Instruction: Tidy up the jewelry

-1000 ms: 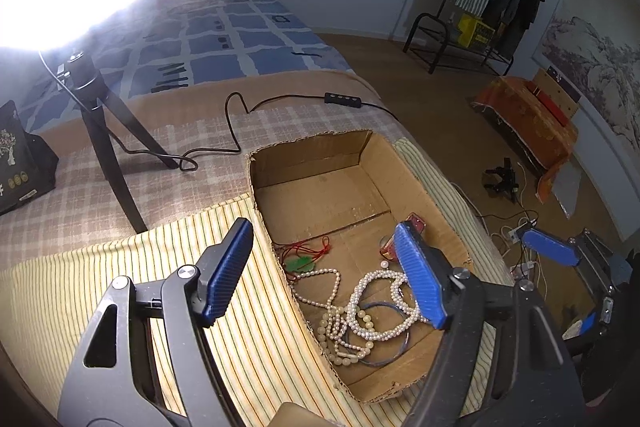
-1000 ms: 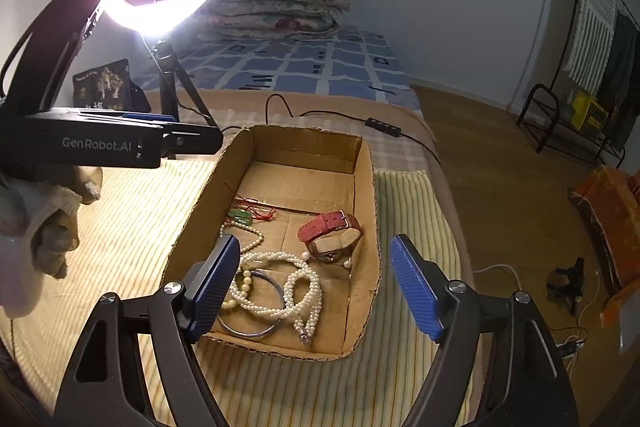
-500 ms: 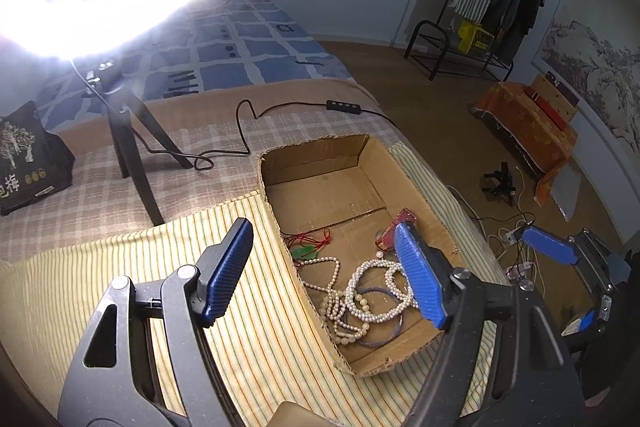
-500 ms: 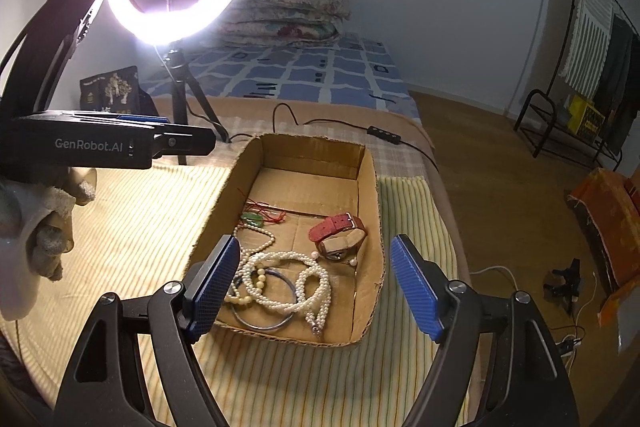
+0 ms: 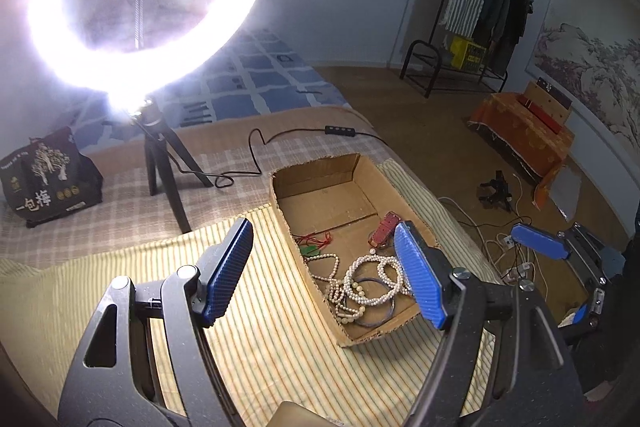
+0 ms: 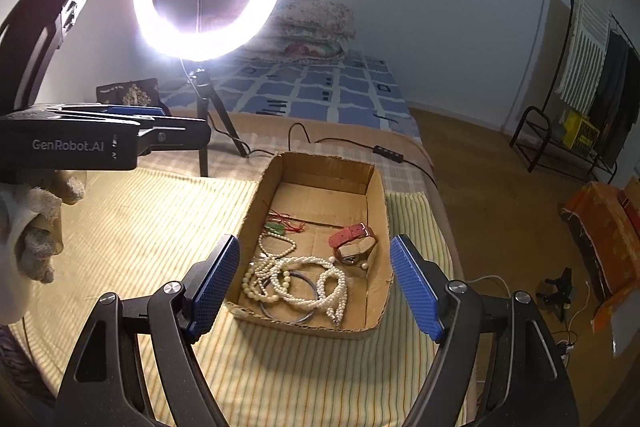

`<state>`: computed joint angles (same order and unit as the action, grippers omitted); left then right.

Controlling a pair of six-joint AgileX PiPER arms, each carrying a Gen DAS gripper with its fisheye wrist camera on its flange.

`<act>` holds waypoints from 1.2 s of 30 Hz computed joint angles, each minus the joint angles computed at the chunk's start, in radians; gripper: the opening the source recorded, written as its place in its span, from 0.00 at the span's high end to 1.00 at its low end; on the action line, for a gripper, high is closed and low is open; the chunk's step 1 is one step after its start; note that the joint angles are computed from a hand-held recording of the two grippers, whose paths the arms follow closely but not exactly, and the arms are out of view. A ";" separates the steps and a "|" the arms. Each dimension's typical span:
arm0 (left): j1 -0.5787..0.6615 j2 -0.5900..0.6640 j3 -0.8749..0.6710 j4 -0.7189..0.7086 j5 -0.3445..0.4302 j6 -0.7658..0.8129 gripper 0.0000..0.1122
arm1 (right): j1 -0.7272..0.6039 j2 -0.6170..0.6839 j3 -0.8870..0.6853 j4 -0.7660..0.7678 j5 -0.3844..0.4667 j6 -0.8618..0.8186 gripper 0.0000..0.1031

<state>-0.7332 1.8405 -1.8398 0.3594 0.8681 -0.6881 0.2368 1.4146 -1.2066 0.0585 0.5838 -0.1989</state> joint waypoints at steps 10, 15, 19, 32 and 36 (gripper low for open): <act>-0.034 -0.157 0.166 0.097 -0.019 -0.070 0.33 | 0.110 -0.082 0.040 -0.214 0.020 0.245 0.25; -0.059 -0.260 0.282 0.172 -0.028 -0.131 0.33 | 0.200 -0.119 0.060 -0.421 0.053 0.468 0.21; -0.082 -0.330 0.361 0.218 -0.010 -0.167 0.32 | 0.281 -0.136 0.069 -0.573 0.100 0.640 0.21; -0.248 -0.559 0.636 0.471 0.112 -0.442 0.20 | 0.487 -0.162 0.100 -0.794 0.218 0.964 0.20; -0.288 -0.583 0.670 0.514 0.129 -0.493 0.16 | 0.526 -0.157 0.113 -0.838 0.230 1.037 0.20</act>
